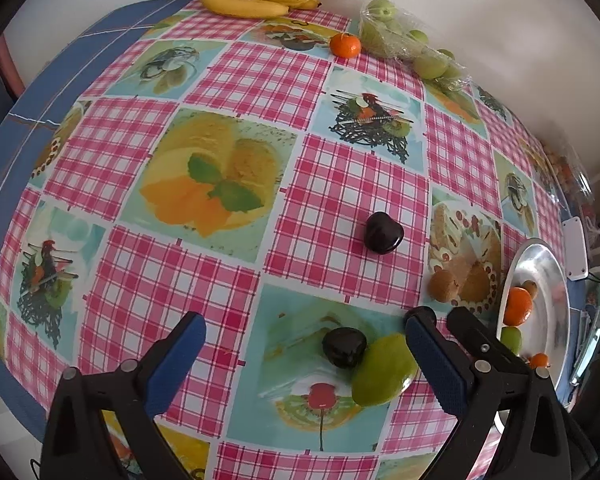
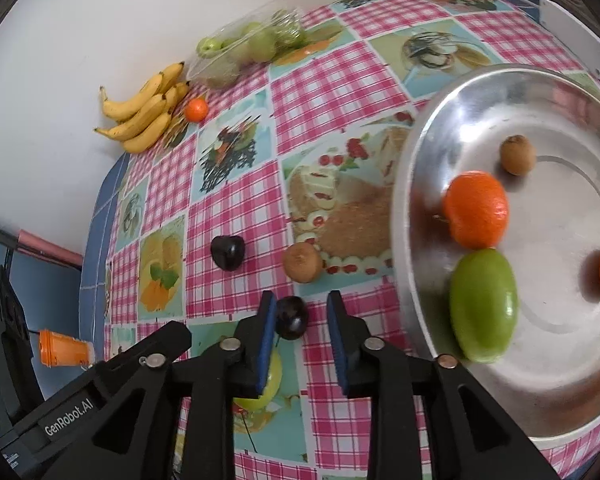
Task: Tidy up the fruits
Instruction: 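Close the right tool on the dark plum and lift it, then close the left tool on a light-green pear while the right tool holds the plum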
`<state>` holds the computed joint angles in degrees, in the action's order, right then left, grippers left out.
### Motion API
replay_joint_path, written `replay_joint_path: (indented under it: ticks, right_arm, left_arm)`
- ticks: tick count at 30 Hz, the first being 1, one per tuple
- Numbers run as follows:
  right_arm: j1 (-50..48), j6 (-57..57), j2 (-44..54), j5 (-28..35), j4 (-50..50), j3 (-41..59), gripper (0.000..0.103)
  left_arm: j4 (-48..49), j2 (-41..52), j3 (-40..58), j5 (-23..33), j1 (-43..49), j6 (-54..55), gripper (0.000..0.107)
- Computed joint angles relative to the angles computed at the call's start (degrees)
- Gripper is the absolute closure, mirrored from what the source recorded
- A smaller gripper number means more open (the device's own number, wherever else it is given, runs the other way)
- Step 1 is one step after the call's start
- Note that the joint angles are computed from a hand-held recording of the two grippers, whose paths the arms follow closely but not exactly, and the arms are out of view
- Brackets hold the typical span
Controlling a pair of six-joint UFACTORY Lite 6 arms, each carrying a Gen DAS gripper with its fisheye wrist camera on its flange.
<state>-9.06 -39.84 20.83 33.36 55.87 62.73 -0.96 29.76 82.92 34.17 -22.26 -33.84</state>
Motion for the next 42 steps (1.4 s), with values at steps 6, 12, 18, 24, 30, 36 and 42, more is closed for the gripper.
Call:
replay_joint_path:
  ticks: [6,12,18,24,30,36,42]
  right_arm:
    - [2.21,1.26,2.35,-0.89,-0.35,1.33,0.07]
    - [5.32,4.43,4.39,-2.78,-3.87,2.64,0.07]
    - [8.9,11.27,3.62,-6.81,-12.57,2.92,0.07]
    - [9.07,11.6,2.84,-7.22,-13.64,2.41,0.072]
    - [6.35,7.18,1.13,-5.9,-8.46,1.25,0.076]
    - [3.6,3.24,-1.18,-4.07,-3.99,0.67,0.076]
    - [1.1,7.48,-2.24,-3.25,-7.59,0.2,0.076]
  left_arm:
    - [0.19,-0.64,-1.09,-0.2,1.15,-1.82,0.006]
    - [0.92,-1.65,-2.55,-0.53,2.25,-4.01,0.006]
    - [0.73,-1.29,-2.11,-0.25,2.1,-3.6,0.006]
    - [1.05,-1.17,-2.11,-0.17,2.27,-4.0,0.006]
    - [1.6,-1.19,-2.06,-0.14,2.2,-4.34,0.006]
    - [1.81,-1.31,-1.92,-0.17,1.85,-3.92,0.006]
    - [-0.09,-0.73,-0.83,0.06,1.2,-0.92,0.007]
